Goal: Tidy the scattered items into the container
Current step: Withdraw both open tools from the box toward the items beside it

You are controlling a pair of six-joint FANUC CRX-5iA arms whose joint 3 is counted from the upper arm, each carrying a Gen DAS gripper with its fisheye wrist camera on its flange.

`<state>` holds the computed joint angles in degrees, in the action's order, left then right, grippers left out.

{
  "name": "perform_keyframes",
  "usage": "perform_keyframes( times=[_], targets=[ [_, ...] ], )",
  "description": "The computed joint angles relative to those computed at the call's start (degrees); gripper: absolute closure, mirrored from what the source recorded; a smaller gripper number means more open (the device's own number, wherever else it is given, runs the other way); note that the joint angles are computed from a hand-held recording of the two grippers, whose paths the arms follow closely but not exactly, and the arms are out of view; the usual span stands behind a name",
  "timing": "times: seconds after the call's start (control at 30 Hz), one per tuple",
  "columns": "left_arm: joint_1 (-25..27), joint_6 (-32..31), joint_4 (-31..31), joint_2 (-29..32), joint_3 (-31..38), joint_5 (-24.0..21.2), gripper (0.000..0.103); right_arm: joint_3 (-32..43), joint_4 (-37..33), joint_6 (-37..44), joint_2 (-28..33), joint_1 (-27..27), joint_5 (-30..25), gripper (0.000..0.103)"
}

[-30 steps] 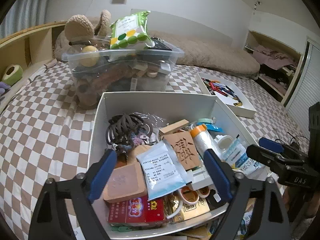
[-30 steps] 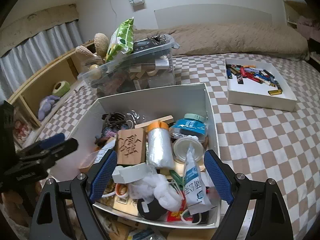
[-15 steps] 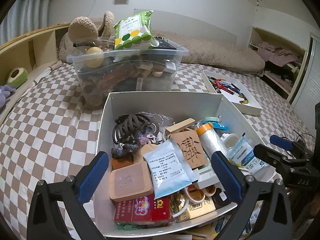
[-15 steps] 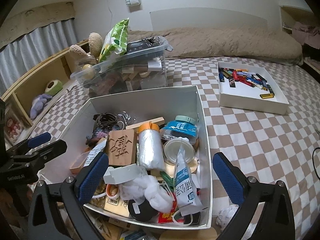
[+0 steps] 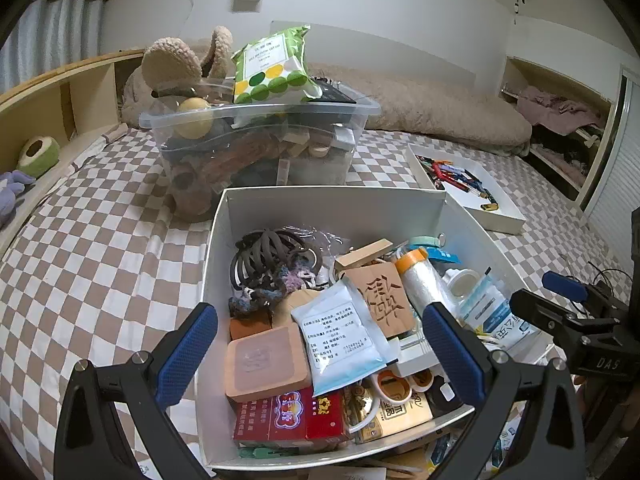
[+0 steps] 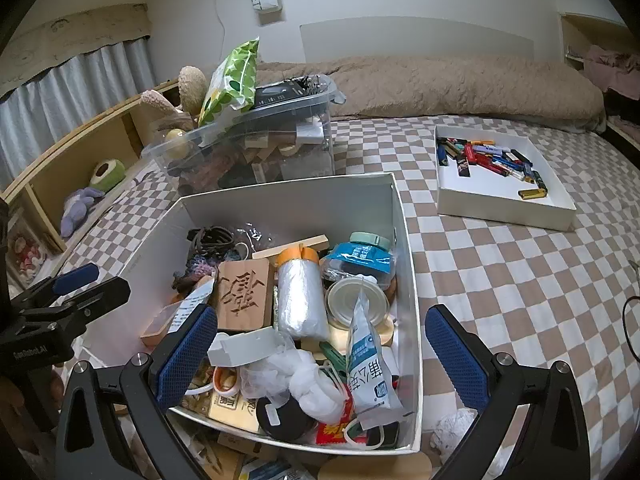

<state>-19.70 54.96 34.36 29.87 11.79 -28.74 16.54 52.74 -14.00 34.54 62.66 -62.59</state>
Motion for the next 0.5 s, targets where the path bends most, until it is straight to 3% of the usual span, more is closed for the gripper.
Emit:
perform_keyframes(
  times=[0.5],
  targets=[
    [0.3, -3.6, 6.3, -4.0, -6.7, 5.1, 0.0, -1.9, 2.4, -3.0, -1.4, 1.4, -1.2, 0.0]
  ],
)
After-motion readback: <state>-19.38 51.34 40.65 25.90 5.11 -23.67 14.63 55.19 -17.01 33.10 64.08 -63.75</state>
